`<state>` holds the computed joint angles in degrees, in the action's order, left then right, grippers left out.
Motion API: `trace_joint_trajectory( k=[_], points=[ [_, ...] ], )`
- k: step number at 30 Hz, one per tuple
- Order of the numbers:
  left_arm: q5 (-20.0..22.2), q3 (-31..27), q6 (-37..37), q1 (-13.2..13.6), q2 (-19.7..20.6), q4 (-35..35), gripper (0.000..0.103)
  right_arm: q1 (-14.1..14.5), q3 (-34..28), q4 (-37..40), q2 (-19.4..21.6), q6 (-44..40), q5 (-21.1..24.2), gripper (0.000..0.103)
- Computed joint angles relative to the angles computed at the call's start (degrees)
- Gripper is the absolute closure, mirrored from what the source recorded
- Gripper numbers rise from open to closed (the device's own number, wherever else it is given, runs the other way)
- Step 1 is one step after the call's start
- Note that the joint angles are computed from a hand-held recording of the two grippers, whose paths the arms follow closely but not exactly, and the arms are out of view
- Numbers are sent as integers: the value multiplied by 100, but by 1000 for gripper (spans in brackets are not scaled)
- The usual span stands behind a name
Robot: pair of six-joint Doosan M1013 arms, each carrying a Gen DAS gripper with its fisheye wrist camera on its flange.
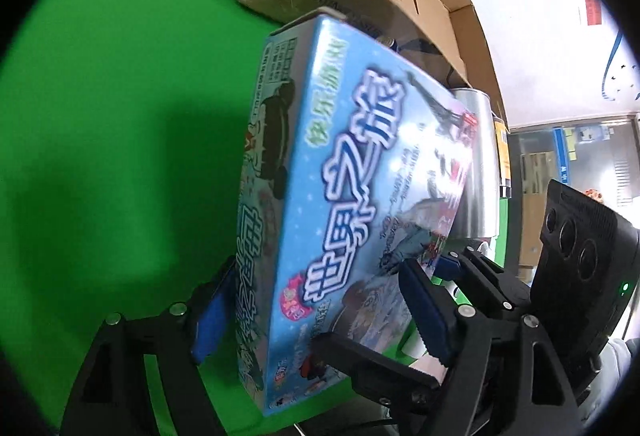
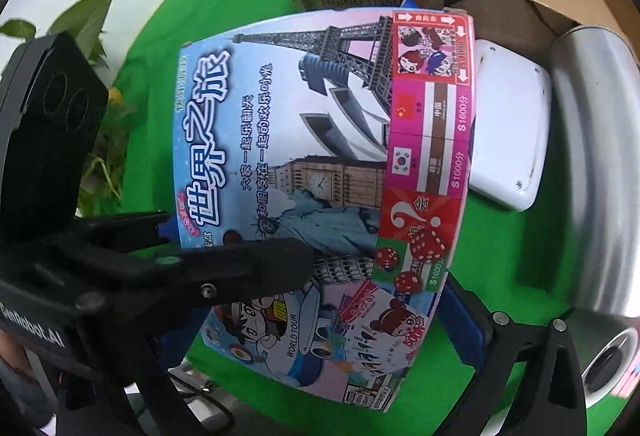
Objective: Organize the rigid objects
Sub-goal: 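Lift the game box upright with the left gripper toward the open box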
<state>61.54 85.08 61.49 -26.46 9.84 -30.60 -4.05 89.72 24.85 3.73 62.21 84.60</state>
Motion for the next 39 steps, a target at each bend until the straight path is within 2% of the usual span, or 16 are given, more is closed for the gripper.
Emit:
trace_joint_trajectory(
  k=[5,9,16,19,22,25,27,31,32,34,37,39],
  points=[
    [152,-518,-268,-165,1,593,26,-40,-208,255,-125,252,-28,1],
    [421,-1264,-441,-406,107,1302,26,-178,-446,577,-304,358,-36,1],
    [815,-2815,-707,-847,570,2361,26,-578,-857,1180,-535,123,-185,1],
    [1005,-3531,-679,-1005,891,2626,26,-773,-954,1342,-645,12,-228,1],
    [1091,-3960,-693,-1161,1071,2815,26,-944,-954,1488,-778,-77,-288,1],
    [1127,-4169,-660,-1198,1183,2887,26,-1113,-874,1599,-927,-158,-273,1],
    [1096,-4072,-653,-1206,1124,2891,26,-1229,-815,1655,-997,-216,-206,1],
    [1200,-4275,-510,-1115,1263,2850,26,-1272,-745,1674,-1096,-241,-128,1],
    [1212,-4294,-491,-1095,1284,2844,26,-1404,-768,1690,-1090,-337,-26,1],
    [1264,-4370,-457,-1043,1345,2812,26,-1473,-798,1679,-1052,-385,52,1],
    [1307,-4406,-392,-962,1386,2728,26,-1440,-760,1641,-1029,-375,74,1],
    [1355,-4455,-312,-855,1436,2611,26,-1311,-742,1551,-1000,-290,28,1]
  ],
)
